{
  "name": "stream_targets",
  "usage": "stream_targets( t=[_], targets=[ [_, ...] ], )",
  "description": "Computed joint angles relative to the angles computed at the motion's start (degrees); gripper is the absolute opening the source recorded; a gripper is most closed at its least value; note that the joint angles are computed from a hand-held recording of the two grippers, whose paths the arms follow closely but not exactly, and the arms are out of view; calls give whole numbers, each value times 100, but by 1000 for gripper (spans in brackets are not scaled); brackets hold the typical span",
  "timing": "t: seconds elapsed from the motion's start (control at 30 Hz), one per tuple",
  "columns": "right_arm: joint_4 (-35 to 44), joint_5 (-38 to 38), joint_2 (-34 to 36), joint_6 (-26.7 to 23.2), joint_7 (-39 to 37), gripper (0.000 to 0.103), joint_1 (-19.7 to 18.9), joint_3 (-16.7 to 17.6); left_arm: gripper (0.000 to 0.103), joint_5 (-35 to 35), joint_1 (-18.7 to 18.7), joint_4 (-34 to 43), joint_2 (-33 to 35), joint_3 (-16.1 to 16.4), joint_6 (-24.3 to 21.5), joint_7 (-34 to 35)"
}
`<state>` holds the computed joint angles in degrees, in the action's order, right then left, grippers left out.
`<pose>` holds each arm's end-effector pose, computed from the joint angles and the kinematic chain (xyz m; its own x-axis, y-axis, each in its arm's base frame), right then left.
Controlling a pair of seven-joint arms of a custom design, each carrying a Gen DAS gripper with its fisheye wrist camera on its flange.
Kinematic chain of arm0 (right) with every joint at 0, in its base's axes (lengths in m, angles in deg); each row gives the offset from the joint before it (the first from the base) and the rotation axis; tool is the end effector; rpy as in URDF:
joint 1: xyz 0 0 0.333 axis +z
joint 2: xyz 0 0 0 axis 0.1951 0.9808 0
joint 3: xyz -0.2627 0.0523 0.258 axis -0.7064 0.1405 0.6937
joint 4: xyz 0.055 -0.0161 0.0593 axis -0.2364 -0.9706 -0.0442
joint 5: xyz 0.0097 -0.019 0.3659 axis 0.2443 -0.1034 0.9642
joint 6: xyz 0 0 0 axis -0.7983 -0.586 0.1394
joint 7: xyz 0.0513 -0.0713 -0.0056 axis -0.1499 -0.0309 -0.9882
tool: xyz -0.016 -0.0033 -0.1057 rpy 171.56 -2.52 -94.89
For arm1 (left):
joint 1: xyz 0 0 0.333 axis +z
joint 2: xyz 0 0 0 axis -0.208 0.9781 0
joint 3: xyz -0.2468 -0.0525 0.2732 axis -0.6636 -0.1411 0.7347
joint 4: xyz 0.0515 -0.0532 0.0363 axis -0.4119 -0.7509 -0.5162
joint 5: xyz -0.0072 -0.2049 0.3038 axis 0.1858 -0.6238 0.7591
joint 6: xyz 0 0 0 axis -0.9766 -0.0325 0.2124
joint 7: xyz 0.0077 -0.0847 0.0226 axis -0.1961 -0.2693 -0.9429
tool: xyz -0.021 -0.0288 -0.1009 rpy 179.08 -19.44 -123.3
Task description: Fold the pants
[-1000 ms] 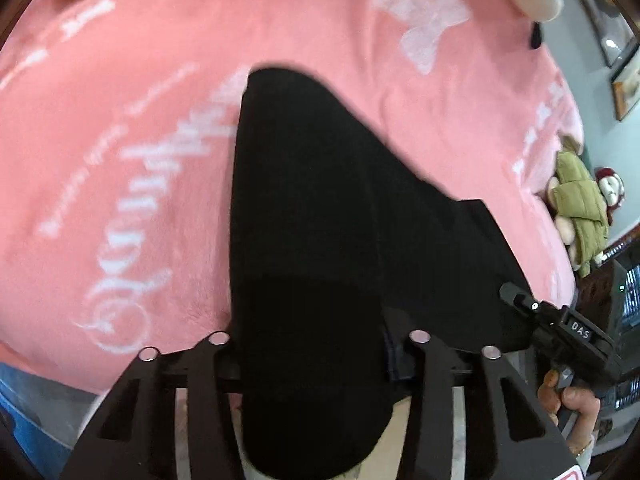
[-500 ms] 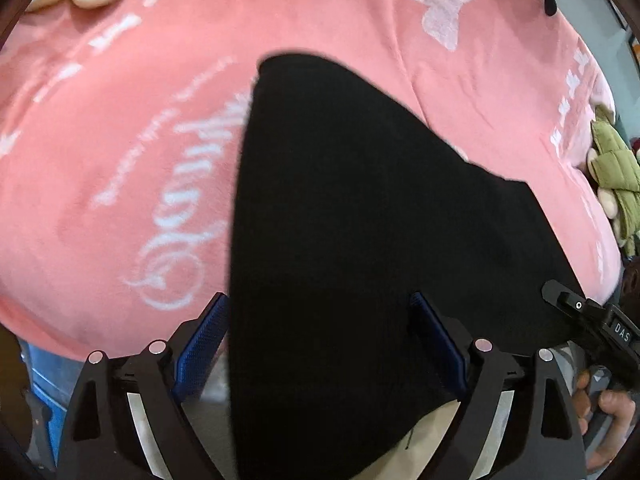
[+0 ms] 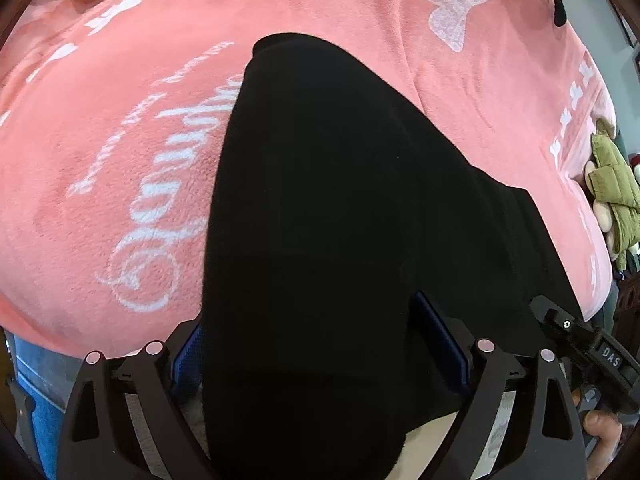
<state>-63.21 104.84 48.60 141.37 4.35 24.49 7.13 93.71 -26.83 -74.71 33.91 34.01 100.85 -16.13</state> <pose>0.5323 0.1376 0.4791 0.3020 -0.8121 -0.4993 -0.8574 -0.0023 -0.5147 0.4178 -0.2675 0.5267 0.2665 -0.9212 0.2834 -0.7917 -0.3769 -0.4807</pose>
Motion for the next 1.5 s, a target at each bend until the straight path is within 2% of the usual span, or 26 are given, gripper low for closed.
stream_targets(
  t=[0.03,0.1,0.2,0.33,0.47,0.6,0.73,0.8,0.97,1.03,1.27,1.5],
  targets=[
    [-12,29,-17,33,-48,44,6,6,68,-58,-26,-40,26,36,230,96],
    [-37,200,-78,59,-155,39,21,19,47,59,2,-123,-70,-12,378,75],
    [-113,576,-286,-95,-348,35,33,-5,38,147,13,-225,-265,-39,523,37],
    [-326,694,-855,-514,-612,35,30,-157,36,-632,-293,-562,-757,185,909,380],
    [-639,727,-1546,-800,-852,35,86,-316,36,-913,-460,-668,-1475,80,634,562],
    [-814,861,-2194,-692,-1194,35,224,-404,36,-717,-384,-450,-1919,-283,197,492],
    [-637,1399,-2532,-506,-1806,35,411,-535,36,-257,-99,-48,-2093,-620,71,346],
    [-447,1663,-2565,-468,-2057,35,475,-587,37,42,98,176,-2160,-719,160,284],
    [336,2337,-2303,-574,-2660,35,508,-710,37,700,610,757,-2036,-807,544,315],
    [665,2536,-2124,-658,-2843,35,479,-728,37,835,695,1000,-1935,-751,632,436],
    [1881,3183,-1239,-537,-3348,36,323,-561,39,1839,1639,2050,-1290,-1123,968,196],
    [3237,3215,1,-595,-3197,36,59,-299,39,2921,1959,2895,-355,-1039,1293,-307]
  ],
)
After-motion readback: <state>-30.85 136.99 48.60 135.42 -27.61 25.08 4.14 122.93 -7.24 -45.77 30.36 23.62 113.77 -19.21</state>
